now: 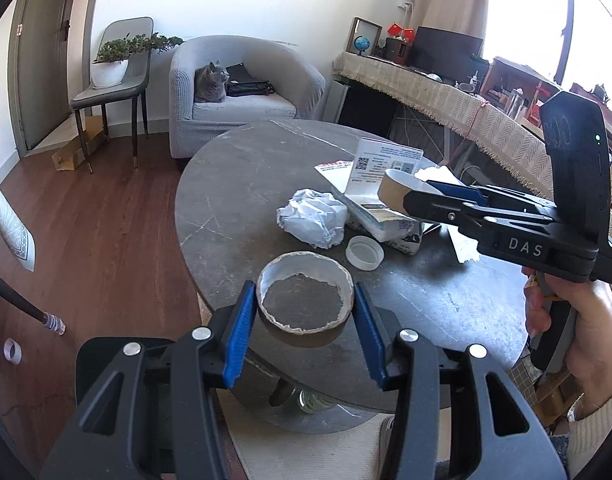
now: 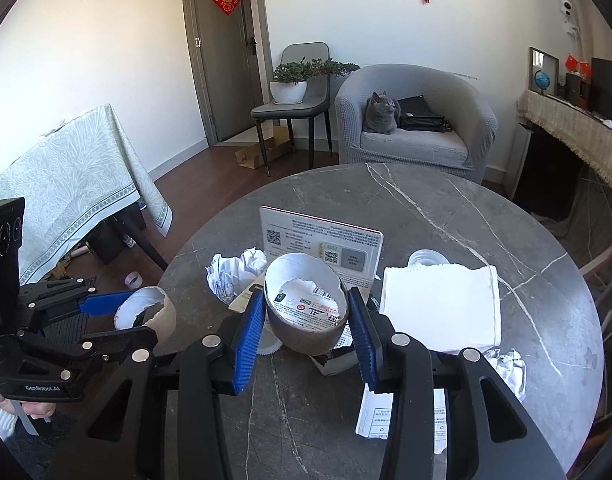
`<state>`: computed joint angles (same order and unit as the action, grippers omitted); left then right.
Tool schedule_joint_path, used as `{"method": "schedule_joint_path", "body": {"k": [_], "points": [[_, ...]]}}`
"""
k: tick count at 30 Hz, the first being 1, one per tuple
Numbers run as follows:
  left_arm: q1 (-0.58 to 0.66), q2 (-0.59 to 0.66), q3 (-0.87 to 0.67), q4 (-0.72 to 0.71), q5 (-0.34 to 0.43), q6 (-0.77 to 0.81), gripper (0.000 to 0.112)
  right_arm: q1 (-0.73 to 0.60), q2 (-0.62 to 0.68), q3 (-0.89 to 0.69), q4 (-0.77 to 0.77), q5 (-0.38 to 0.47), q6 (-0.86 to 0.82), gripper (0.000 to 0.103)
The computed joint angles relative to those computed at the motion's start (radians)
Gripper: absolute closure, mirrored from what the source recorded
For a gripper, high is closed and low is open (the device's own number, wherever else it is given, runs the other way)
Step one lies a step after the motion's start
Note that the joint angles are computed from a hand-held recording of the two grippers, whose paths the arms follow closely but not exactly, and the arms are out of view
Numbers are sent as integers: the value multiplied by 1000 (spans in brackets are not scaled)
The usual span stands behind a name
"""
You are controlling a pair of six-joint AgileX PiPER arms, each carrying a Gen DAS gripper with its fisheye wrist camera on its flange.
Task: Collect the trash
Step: 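Carry the tape ring and cardboard tube with both tools over the green bin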
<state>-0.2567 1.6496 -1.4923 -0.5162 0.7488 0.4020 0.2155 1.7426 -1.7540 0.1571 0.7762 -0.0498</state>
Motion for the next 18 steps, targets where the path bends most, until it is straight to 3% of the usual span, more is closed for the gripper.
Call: {"method": "schedule_joint_path", "body": {"k": [18], "points": [[195, 13, 33, -4, 38, 63, 61, 135, 142, -246, 2, 74, 12, 61]]}}
